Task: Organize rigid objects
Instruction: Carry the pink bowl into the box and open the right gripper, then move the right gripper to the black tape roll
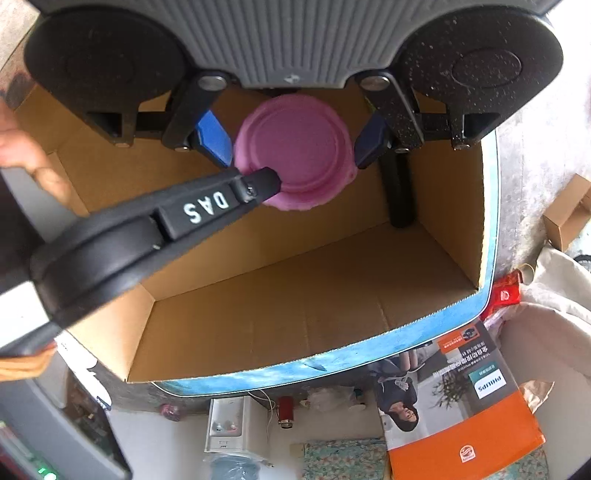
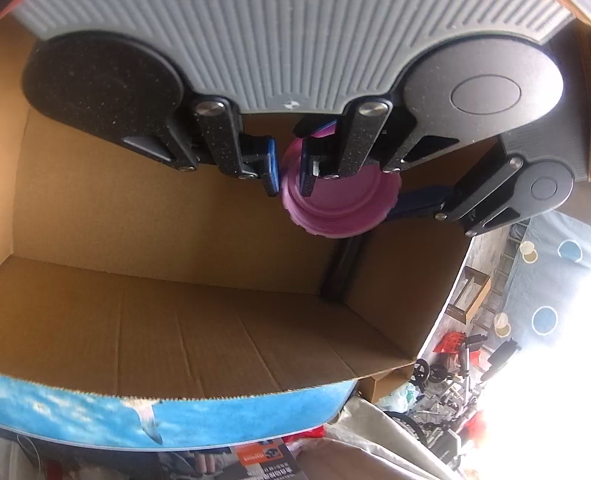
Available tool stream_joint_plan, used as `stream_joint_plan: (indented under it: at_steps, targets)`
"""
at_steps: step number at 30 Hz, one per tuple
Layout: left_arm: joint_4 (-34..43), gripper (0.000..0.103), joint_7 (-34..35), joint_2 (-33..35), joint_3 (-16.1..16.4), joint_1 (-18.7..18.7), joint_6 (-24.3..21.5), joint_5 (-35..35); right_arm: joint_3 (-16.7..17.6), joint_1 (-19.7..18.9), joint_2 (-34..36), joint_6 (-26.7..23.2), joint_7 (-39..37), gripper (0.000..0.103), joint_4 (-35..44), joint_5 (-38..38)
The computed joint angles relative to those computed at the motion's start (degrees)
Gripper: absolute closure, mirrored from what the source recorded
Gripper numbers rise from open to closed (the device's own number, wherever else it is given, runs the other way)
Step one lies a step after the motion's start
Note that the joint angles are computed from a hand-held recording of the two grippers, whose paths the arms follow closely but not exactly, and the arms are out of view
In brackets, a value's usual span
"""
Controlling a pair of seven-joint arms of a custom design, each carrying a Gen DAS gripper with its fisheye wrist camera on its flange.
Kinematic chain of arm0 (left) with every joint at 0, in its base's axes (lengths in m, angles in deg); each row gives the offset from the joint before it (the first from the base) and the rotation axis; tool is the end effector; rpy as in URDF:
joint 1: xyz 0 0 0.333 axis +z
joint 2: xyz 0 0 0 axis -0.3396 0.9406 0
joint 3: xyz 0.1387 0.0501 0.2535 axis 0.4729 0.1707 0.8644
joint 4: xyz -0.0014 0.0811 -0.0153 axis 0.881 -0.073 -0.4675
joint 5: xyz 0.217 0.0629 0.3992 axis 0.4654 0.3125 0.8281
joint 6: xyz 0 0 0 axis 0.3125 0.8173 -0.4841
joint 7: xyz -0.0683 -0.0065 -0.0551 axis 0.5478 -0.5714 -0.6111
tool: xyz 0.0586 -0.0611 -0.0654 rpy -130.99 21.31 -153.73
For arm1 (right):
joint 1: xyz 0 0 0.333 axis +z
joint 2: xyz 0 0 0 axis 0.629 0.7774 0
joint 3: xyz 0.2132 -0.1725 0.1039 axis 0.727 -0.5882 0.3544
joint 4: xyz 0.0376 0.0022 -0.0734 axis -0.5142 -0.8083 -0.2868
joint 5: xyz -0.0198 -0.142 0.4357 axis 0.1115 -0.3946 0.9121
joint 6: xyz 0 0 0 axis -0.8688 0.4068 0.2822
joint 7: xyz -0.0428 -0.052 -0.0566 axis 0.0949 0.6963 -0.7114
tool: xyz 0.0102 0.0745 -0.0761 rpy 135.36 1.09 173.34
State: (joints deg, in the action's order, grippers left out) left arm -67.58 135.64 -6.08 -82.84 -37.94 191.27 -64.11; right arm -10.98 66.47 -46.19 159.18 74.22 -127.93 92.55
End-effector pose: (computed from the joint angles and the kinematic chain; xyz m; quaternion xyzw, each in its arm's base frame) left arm 0.6749 -0.3880 0.5211 -0.3286 0.9131 -0.2147 0.1103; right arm 0.6544 0.4285 0.5332 -0.5581 0.7722 0.0396 0.3010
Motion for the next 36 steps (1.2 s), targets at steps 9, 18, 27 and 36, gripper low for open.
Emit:
stream_joint_plan:
  at_steps: [9, 18, 27, 36]
  targets:
    - [-2.68, 0.026, -0.86, -2.55, -0.23, 0.63, 2.72, -1.24, -0.35, 0.21, -1.57, 5.23, 3.66, 0.090, -3.54, 0.43]
    - [-13.42, 0.021, 4.64, -13.12, -1.86, 4.38, 8.87, -12.82, -0.57, 1.10, -16.53, 18.66, 12.23, 0.088, -21.68, -6.73]
    - [-31.20, 0.017, 16.32, -29.73, 1.19, 4.31, 14.63, -30.48, 10.41, -7.84, -38.97, 33.22, 43.70, 0.077, -45.94, -32.66]
    - [-43.55, 0.016, 20.27, -38.51, 5.32, 1.30, 11.45, -36.08, 25.26, -16.45, -55.68, 29.22, 65.76, 0.073, -60.26, -36.08]
